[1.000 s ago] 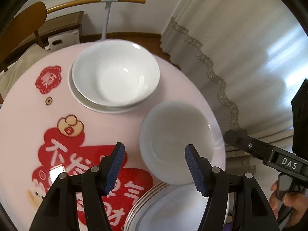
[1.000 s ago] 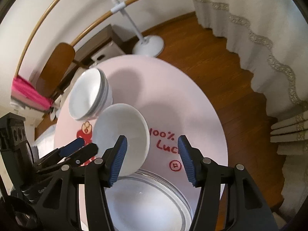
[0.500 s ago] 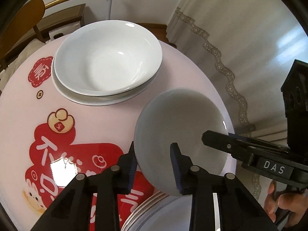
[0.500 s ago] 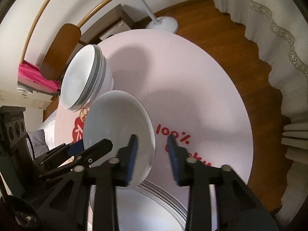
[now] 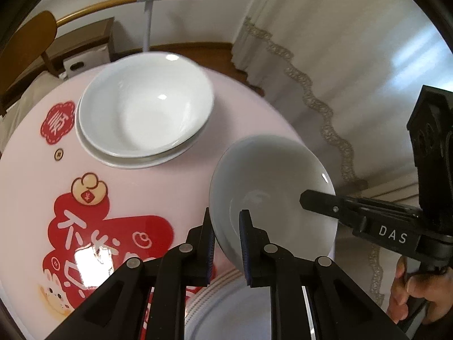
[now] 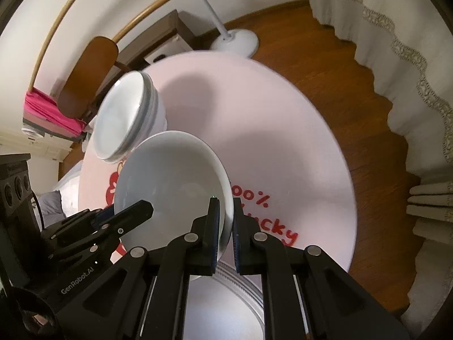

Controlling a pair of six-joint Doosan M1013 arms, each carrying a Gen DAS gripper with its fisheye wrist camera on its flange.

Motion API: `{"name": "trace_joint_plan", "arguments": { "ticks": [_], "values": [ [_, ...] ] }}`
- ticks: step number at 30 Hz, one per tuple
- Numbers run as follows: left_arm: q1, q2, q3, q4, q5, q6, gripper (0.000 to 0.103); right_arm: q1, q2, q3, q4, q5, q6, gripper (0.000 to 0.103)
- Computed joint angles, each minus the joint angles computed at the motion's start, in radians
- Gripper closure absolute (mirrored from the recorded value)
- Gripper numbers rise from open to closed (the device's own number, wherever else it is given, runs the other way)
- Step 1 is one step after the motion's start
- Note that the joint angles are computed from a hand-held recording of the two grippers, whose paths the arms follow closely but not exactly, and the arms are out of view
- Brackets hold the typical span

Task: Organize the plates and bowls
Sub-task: 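Carry the bowl with the right gripper toward the stacked bowls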

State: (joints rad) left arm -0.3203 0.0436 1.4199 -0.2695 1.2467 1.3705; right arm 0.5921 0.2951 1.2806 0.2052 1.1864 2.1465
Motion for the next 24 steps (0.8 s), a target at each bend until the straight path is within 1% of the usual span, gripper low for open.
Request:
{"name": "trace_joint_plan", "arguments": {
  "ticks": [5,7,11,15,20,22,24],
  "values": [
    [0.010,-0.022,-0.008,-0.039,-0.026,0.034,0.092,0.014,-0.015,-0.043,-0.089,0.023,0.032,0.095],
    [0.021,-0.031,-0.013,-0.058,-0.035,0.047,0.092,0.024,-0.015,-0.073,-0.127,0.031,0.036,0.095],
    [0.062,-0.044,-0.023,-0.095,-0.058,0.063,0.092,0.037,0.001,-0.135,-0.165,0.038,0.029,0.095],
    [0.115,-0.050,-0.028,-0.103,-0.072,0.062,0.092,0.047,0.040,-0.203,-0.166,0.033,0.011,0.095],
    [0.177,-0.041,-0.031,-0.082,-0.083,0.059,0.092,0.057,0.113,-0.288,-0.137,0.042,-0.021,0.095],
    [0.199,-0.029,-0.036,-0.078,-0.077,0.058,0.092,0.056,0.137,-0.311,-0.111,0.042,-0.024,0.095],
    [0.211,-0.019,-0.042,-0.071,-0.072,0.053,0.092,0.058,0.157,-0.330,-0.101,0.049,-0.029,0.095]
  ]
}}
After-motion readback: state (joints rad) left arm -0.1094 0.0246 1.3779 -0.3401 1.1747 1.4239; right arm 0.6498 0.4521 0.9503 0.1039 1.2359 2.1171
